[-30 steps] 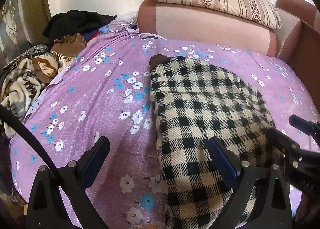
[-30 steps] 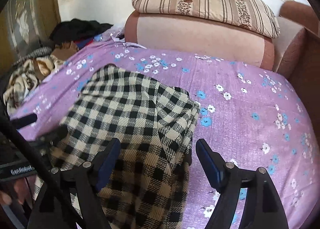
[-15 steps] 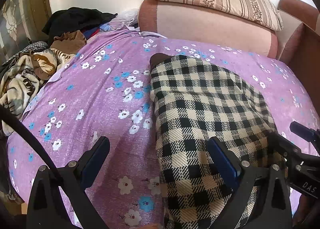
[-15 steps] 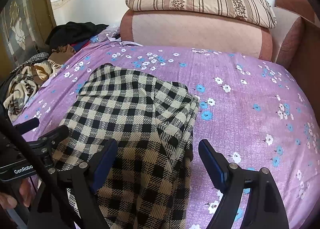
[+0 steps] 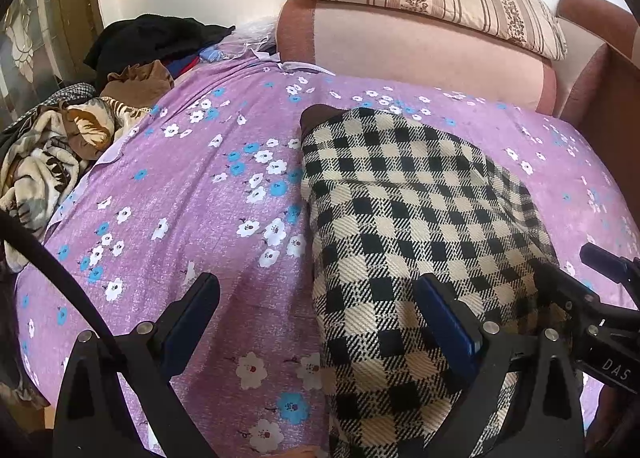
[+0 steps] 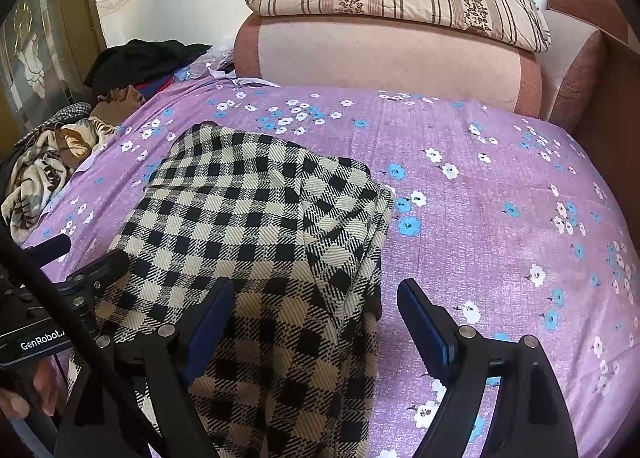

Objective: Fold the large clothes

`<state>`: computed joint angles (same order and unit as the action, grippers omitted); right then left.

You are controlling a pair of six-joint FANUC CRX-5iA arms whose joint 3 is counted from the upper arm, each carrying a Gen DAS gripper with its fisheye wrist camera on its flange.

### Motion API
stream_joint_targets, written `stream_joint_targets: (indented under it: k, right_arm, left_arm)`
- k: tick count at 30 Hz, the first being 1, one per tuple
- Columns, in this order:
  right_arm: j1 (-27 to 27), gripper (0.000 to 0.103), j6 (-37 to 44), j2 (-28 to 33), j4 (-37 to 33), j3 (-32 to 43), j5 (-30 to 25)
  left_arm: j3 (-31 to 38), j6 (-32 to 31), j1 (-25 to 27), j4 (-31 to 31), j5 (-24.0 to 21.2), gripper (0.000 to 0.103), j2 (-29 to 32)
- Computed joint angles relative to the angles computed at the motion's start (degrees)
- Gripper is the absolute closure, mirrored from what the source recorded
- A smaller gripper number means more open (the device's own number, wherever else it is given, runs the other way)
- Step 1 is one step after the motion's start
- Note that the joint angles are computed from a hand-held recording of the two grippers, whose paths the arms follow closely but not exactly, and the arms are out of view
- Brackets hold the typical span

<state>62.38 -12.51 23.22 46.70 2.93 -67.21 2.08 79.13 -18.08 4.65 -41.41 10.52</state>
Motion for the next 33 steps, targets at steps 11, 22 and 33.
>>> stream_joint_targets:
  k: [11,22,33]
  right_arm:
    - [-0.36,0.016,-0.76,-0.4,-0.87,-0.37,0.75]
    - [-0.35,0.016,-0.81,-0.24,-1.2,-0.14,0.79]
    - [-0.52,0.015,-0.11,0.06,-1.96,0.3,0.94]
  left_arm:
    - [0.56,0.92,-0.42,-0.76,-0.53,0.005,0.34]
    - [0.86,1.31,-0.59,-1.41,-0.72,0.005,0.5]
    - [0.68,1.53,-0.69,-1.65,-0.44,0.005,0.38]
